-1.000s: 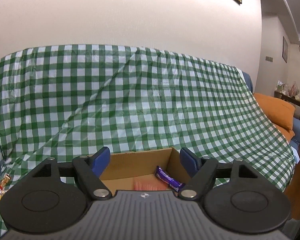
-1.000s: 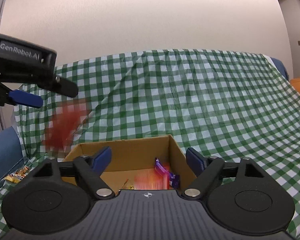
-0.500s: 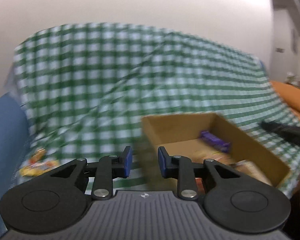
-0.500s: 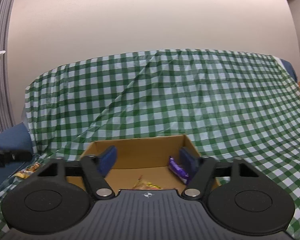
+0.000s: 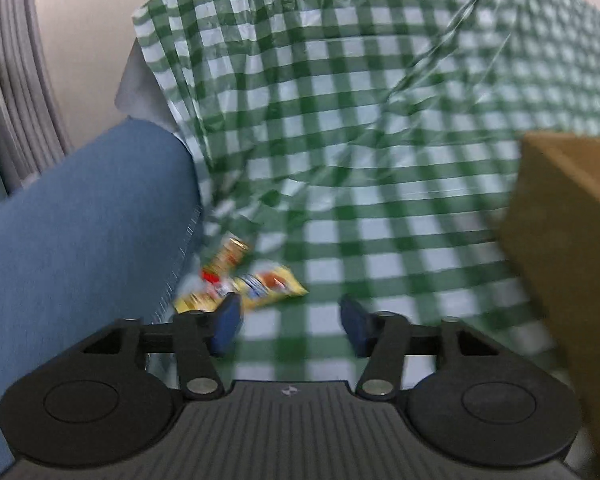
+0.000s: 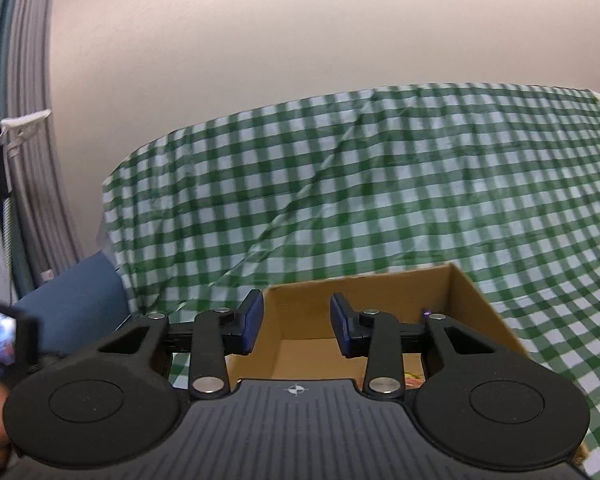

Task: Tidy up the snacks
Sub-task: 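Move both grippers back toward the last snacks on the cloth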

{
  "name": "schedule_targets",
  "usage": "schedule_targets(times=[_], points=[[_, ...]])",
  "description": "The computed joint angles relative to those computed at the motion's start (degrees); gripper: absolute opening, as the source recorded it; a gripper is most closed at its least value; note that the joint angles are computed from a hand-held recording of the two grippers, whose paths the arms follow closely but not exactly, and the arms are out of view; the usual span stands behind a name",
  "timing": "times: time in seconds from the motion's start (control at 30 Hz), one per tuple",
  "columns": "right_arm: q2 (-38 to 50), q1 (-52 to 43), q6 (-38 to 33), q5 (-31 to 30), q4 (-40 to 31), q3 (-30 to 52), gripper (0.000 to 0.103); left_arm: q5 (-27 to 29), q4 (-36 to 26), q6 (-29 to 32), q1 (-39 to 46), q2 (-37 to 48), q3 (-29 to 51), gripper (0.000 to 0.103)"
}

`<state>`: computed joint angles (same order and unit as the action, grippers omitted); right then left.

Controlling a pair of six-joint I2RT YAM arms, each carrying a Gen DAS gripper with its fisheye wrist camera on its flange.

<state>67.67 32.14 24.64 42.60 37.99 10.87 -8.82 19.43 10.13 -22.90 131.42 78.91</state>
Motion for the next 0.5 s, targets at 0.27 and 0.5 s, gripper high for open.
schedule_targets(times=[0.27,0.5], points=[[3.95,0.81,-0.34,-1.86,-3.24,4.94,0.042,-5.36,-16.21,5.87,1.79,17.65,28.68,0.079],[5.00,-0.16,-1.57,-3.62,-5.87,7.56,0.043,1.24,-37.05,0.13,3.91,29.64,54.37,0.065]])
